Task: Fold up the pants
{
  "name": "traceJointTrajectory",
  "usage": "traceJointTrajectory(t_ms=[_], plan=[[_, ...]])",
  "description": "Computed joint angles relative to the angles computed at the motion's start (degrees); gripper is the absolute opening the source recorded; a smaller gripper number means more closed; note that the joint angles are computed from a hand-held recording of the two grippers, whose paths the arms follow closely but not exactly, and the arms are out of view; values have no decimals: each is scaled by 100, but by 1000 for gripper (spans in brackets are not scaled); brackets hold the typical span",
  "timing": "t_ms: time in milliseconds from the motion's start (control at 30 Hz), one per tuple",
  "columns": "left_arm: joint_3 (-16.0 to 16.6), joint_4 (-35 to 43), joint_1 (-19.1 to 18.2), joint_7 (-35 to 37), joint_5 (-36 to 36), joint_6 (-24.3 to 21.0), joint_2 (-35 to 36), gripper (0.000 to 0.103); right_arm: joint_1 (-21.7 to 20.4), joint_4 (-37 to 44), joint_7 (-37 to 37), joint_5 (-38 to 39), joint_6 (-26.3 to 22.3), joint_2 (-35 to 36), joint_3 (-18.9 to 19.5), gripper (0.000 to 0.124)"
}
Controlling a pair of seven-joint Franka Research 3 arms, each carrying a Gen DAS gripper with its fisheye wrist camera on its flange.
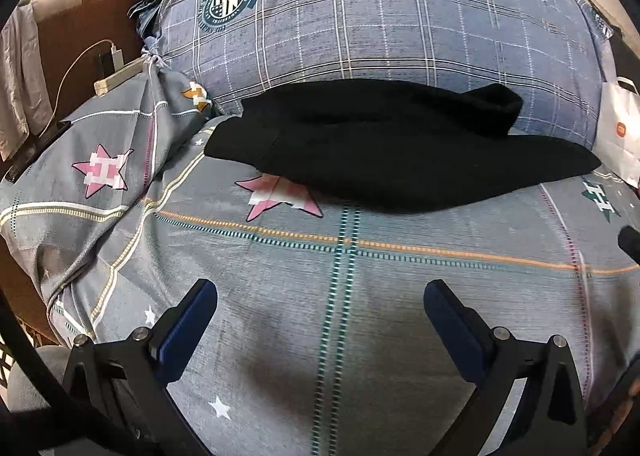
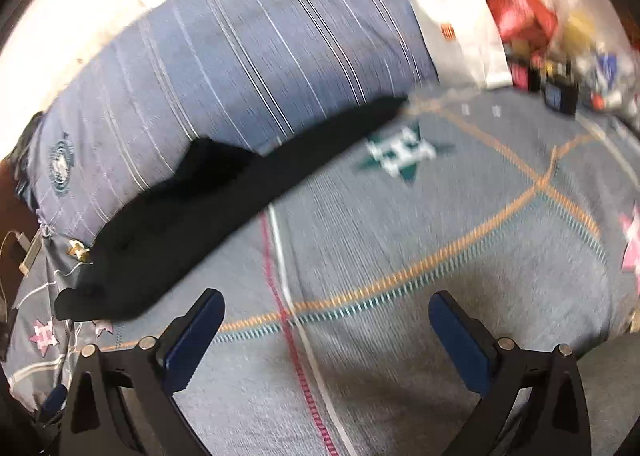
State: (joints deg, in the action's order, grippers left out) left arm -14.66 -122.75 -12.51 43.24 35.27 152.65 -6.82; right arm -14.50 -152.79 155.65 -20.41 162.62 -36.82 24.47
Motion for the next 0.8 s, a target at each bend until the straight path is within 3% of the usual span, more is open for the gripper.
traceJointTrajectory(t_ms=[233, 400, 533, 667, 800], plan=[[-122, -6, -125, 19, 9, -78, -23, 103, 179, 422, -425, -182, -187, 417, -100, 103], [-87, 167, -189, 87, -24, -117, 186, 103, 219, 539, -377, -386, -235, 488, -142, 103], [-45, 367, -252, 328, -269, -313, 392, 103, -7, 745, -51, -851, -528, 588, 89, 103], [19, 601, -292, 665, -713, -515, 589, 103, 180, 845, 216, -1034, -636, 815, -131, 103], [88, 619, -258, 756, -1050, -404, 587, 103, 626, 815, 0, -904, -226, 1034, -624, 103]])
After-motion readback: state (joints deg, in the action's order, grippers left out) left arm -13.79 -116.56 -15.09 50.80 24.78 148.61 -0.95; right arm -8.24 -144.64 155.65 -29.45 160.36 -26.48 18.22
